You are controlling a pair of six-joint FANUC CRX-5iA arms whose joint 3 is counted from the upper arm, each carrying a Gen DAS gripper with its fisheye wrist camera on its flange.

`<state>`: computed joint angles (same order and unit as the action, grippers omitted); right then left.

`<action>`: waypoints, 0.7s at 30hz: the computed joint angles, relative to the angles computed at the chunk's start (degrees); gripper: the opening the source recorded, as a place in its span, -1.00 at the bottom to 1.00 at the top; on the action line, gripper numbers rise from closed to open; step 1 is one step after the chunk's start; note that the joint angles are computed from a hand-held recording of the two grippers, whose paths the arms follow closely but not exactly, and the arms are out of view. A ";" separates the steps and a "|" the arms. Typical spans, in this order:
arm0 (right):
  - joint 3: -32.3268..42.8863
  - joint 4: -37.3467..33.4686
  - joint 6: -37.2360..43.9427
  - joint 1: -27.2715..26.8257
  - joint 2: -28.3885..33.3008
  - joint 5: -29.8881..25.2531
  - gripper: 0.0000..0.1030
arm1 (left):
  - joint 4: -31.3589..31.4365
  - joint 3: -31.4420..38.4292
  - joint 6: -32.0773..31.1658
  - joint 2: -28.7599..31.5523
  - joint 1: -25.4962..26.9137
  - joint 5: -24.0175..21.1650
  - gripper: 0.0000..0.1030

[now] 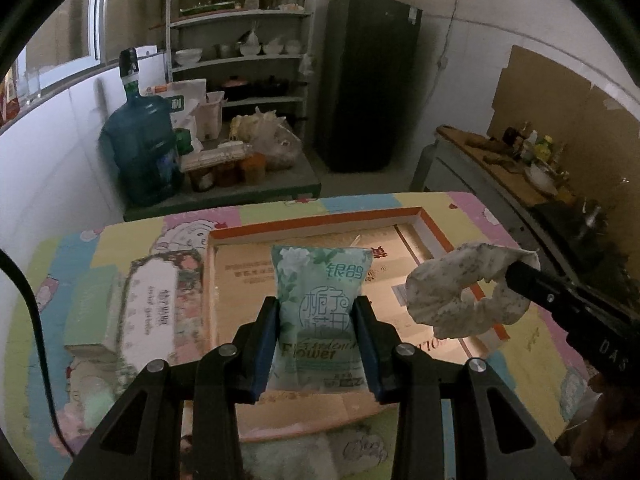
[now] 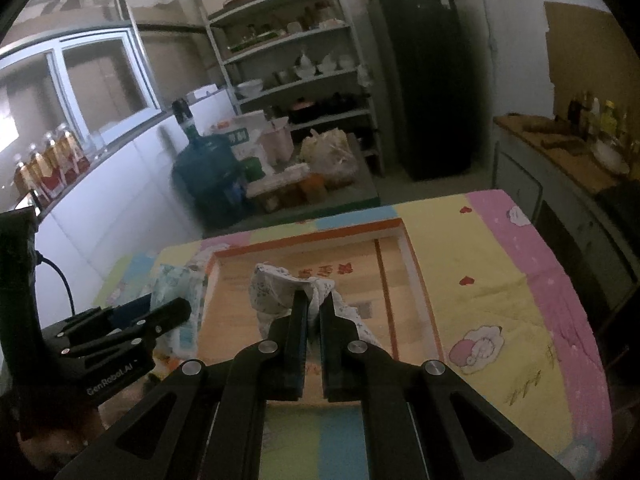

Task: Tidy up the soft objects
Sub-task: 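Carry the tissue pack and scrunchie with both grippers over the wooden tray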

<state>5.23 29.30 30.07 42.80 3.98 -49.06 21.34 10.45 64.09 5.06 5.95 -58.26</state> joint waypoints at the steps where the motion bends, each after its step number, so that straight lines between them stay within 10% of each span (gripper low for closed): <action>1: 0.20 -0.77 0.76 -0.57 0.34 0.08 -0.90 | -1.03 0.67 1.19 0.75 -0.81 0.04 -0.26; 21: 6.24 -11.71 11.60 -7.23 7.00 -0.77 -0.90 | -6.46 5.82 8.74 8.26 -5.14 0.43 -0.26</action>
